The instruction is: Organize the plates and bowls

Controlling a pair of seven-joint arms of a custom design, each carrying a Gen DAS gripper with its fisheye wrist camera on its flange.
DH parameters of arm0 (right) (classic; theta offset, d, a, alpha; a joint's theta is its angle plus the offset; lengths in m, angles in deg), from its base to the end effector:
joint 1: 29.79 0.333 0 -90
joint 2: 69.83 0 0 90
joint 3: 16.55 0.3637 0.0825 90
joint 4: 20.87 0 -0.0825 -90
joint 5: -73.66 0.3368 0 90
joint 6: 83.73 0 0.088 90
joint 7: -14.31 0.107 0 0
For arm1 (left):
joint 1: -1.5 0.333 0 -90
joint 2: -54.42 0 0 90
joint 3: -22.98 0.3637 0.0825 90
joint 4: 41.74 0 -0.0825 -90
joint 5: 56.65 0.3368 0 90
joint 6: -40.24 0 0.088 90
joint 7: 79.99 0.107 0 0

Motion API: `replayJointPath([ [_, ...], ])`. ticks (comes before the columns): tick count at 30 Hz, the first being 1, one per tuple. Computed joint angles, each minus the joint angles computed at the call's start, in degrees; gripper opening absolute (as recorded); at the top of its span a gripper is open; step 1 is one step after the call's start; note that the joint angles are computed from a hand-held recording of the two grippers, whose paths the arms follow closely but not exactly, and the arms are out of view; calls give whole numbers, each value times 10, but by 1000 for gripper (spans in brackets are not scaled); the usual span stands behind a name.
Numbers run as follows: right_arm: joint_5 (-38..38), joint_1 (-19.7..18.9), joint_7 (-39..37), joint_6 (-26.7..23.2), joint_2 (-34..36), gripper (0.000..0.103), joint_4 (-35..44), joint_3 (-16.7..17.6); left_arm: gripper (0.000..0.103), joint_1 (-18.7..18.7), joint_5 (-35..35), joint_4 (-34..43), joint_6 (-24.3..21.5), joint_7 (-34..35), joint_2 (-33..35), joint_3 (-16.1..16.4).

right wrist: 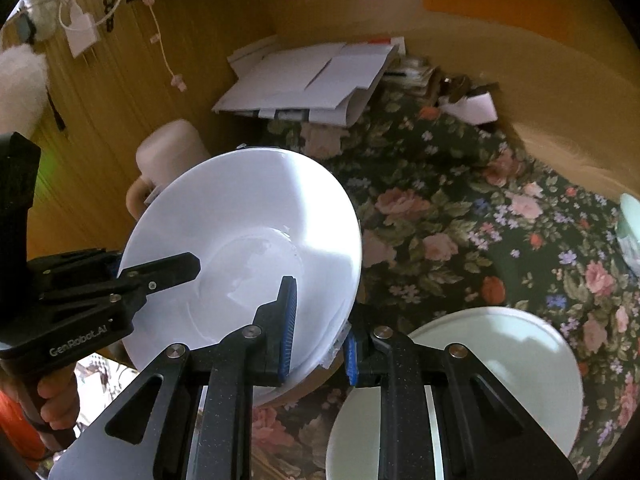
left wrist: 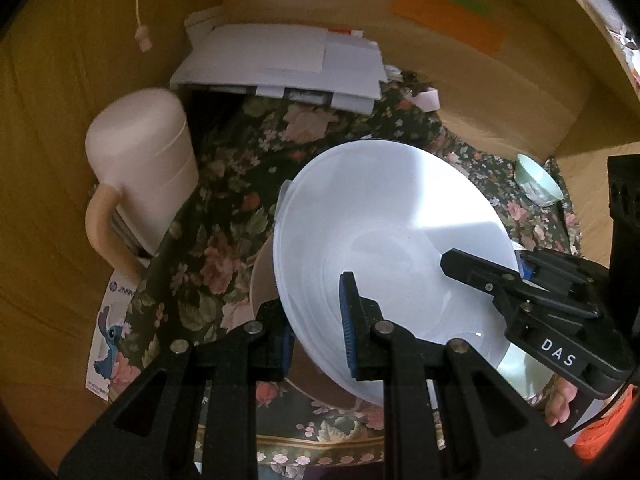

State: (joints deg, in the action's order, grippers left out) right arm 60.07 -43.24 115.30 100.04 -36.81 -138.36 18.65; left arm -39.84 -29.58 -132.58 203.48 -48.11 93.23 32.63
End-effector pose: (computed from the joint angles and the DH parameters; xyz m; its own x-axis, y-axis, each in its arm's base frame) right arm 0.6030 0.2014 0.3599 0.3239 -0.8976 -0.2989 -0.7944 -0.0865 -0.6012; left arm 0.5931 -0.4311 0.3707 -0.0657 -0.9893 0.1301 -0.7967 -0.0265 -0.6038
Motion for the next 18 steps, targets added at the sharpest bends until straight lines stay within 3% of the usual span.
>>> replayJointPath([
  [12, 24, 16, -35, -33, 22, 19, 19, -3, 17, 7, -31, -21, 13, 11, 8, -4],
  [18, 37, 41, -61, -47, 14, 20, 24, -29, 17, -2, -33, -27, 15, 8, 7, 10],
])
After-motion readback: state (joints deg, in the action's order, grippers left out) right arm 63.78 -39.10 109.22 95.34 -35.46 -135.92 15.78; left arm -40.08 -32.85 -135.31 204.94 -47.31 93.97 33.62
